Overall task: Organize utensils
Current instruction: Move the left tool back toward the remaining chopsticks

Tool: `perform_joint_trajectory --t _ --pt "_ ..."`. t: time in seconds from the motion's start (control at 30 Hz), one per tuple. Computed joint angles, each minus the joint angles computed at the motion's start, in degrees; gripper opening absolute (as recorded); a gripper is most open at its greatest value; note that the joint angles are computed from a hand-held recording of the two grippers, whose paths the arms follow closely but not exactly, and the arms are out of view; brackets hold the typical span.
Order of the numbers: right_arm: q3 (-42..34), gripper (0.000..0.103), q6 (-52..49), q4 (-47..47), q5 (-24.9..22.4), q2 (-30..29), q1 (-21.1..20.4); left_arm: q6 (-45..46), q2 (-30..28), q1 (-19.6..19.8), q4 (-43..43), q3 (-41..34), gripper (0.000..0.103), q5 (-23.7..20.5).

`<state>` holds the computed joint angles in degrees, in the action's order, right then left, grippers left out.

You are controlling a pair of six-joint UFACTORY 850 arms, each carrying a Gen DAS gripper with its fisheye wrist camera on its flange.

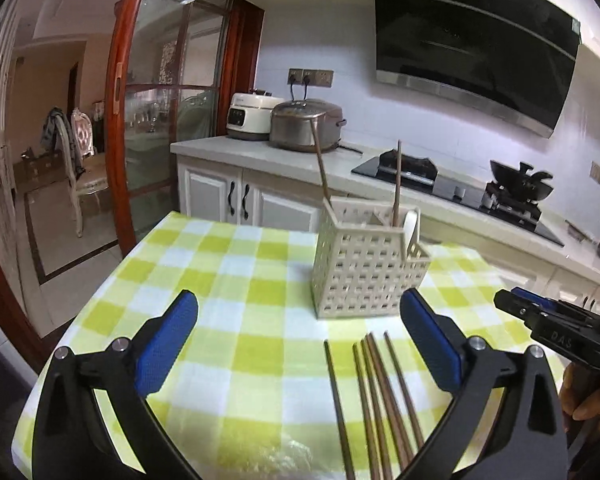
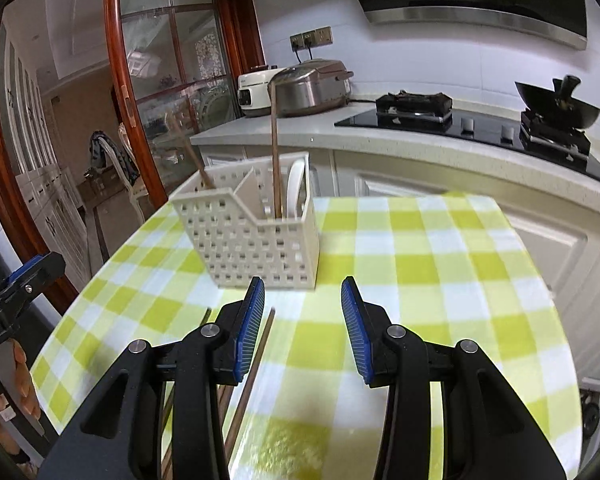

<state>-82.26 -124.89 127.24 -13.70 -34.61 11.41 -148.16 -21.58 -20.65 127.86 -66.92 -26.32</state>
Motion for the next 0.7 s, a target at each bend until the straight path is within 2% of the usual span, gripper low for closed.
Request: perform_joint_trajectory --t 0.13,0.4,0.57,0.7 --pt "1.85 0.04 -0.45 1.71 -0.87 -0.07 0.28 -2.37 0.02 -0.6 1.18 1.96 0.098 -0.84" --pt "0.25 0.039 3.7 -2.41 1.99 -2.73 1.75 -4.16 -2.16 -0.53 0.72 2.5 0.098 -1.21" --pt "-1.78 0.034 10.4 -9.6 4.34 -5.14 2.82 -6.57 -3.37 0.0 1.98 2.51 0.098 -0.99" --pt "-4.01 0.03 20.58 -19.49 5.98 -7.19 3.67 -6.16 -4.09 0.19 1.84 2.4 0.098 -1.62"
